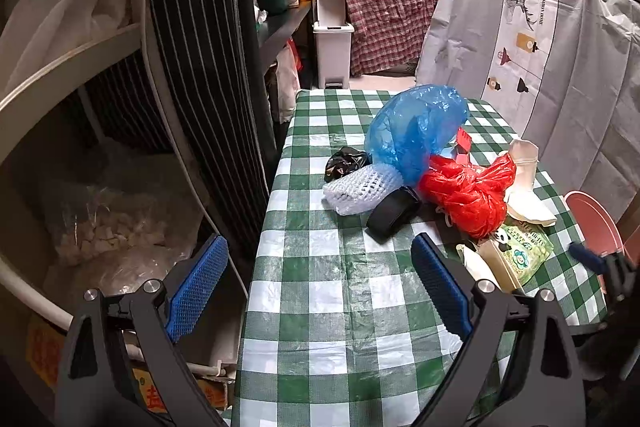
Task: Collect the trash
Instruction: 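Move both tools back over the table toward the remaining trash, then grasp the white paper strip with the right tool while the left tool grasps the red bag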
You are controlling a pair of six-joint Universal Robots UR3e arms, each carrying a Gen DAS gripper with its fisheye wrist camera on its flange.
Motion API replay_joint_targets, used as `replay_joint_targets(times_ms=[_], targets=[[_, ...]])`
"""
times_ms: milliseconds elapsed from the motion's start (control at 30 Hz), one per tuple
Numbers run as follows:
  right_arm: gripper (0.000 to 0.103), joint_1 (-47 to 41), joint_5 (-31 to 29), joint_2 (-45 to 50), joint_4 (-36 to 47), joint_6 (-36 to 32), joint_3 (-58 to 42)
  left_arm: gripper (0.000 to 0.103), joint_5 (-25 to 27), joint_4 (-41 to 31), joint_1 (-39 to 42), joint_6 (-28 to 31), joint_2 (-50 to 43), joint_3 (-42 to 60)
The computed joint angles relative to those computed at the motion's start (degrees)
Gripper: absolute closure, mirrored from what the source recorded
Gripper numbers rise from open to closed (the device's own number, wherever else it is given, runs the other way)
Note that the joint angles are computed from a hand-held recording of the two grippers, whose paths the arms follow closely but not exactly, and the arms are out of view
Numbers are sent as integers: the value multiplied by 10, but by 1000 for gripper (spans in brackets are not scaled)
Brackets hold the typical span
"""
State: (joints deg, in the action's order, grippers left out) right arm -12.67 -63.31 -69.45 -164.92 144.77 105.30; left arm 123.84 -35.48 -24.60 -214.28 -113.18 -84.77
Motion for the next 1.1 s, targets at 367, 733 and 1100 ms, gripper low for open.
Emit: replay_joint_targets(times_ms=[367, 733, 1100], targets=[[34, 19, 1, 36, -23, -12, 2, 13, -7, 8, 5, -2, 0, -4], [95, 19, 20, 41, 19, -50, -8, 13, -5, 2, 1, 2, -5, 3], [101, 4, 47, 13, 2, -61, 24, 13, -8, 12, -3, 7, -17, 8]])
